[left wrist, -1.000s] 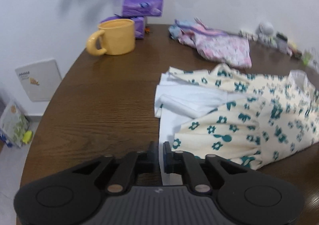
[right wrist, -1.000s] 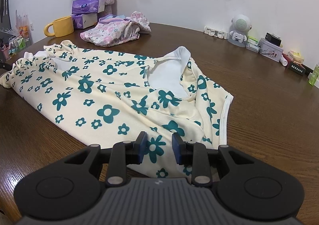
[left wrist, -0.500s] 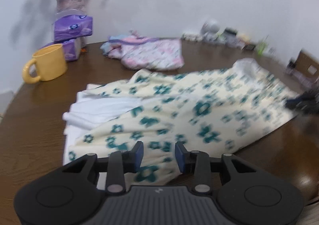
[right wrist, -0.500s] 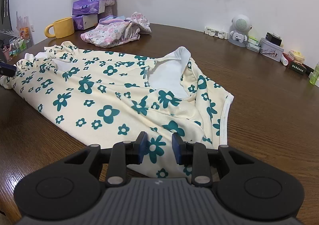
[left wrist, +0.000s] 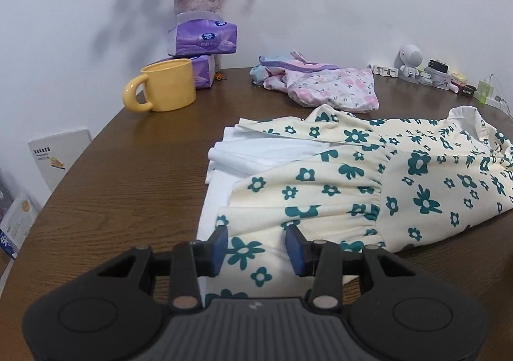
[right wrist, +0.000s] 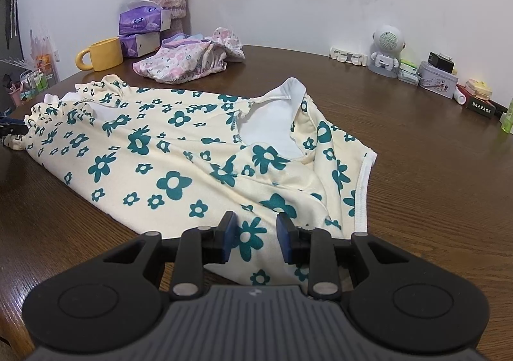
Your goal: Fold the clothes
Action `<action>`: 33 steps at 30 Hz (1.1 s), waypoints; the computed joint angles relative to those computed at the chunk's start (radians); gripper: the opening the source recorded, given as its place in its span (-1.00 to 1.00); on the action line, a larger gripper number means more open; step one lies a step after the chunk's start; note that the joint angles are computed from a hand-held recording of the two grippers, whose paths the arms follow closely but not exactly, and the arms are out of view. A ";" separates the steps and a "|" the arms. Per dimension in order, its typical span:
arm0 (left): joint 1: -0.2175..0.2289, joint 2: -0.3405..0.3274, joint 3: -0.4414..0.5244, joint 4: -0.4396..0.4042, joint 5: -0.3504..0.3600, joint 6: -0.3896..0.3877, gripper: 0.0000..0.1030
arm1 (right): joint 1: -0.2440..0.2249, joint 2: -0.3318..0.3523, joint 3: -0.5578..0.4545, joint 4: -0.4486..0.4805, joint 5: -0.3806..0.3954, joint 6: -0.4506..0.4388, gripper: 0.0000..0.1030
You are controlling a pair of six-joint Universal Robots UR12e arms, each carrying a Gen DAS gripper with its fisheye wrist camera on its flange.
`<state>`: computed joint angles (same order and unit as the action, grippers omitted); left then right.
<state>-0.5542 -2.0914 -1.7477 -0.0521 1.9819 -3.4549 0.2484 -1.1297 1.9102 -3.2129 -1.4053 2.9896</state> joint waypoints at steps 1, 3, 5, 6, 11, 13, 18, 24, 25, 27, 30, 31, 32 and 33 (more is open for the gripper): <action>0.000 0.000 -0.002 0.005 -0.001 -0.002 -0.23 | 0.000 0.000 0.001 -0.003 0.001 0.000 -0.45; 0.000 0.001 -0.006 0.013 0.000 -0.002 -0.23 | -0.001 0.001 0.002 -0.008 0.005 -0.002 -0.45; -0.002 0.001 -0.006 0.011 0.005 -0.003 -0.23 | -0.007 0.000 0.003 -0.005 0.019 -0.009 -0.45; -0.003 0.001 -0.005 0.009 0.007 -0.004 -0.23 | -0.009 -0.001 0.004 -0.003 0.027 -0.012 -0.45; -0.004 0.001 -0.001 -0.003 0.011 -0.007 -0.23 | -0.025 -0.021 0.017 0.012 0.048 -0.034 -0.45; -0.005 0.001 0.000 -0.006 0.015 -0.009 -0.23 | -0.031 -0.029 0.027 0.004 0.052 -0.056 -0.45; -0.008 0.001 0.003 -0.017 0.023 -0.016 -0.23 | -0.043 -0.040 0.040 -0.001 0.069 -0.102 -0.45; -0.010 0.002 0.007 -0.030 0.026 -0.023 -0.23 | -0.048 -0.024 0.039 -0.025 0.083 -0.078 -0.35; -0.009 0.005 0.009 -0.042 0.020 -0.023 -0.23 | -0.047 -0.023 0.039 -0.030 0.084 -0.074 -0.28; -0.008 0.012 0.012 -0.066 0.009 -0.020 -0.28 | -0.043 -0.024 0.040 -0.038 0.085 -0.069 -0.26; -0.017 0.012 0.020 -0.043 0.013 0.005 -0.28 | -0.034 -0.029 0.041 -0.082 0.058 -0.068 -0.25; -0.020 0.008 0.025 -0.024 0.008 0.020 -0.28 | -0.030 -0.029 0.039 -0.095 0.037 -0.062 -0.25; -0.023 0.003 0.030 -0.007 0.001 0.038 -0.28 | -0.026 -0.027 0.036 -0.108 0.016 -0.052 -0.25; -0.026 -0.001 0.036 0.009 -0.006 0.055 -0.28 | -0.024 -0.024 0.031 -0.111 0.003 -0.040 -0.26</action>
<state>-0.5800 -2.0928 -1.7115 -0.0431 1.9761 -3.4001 0.2243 -1.1537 1.9413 -3.3243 -1.4021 2.9496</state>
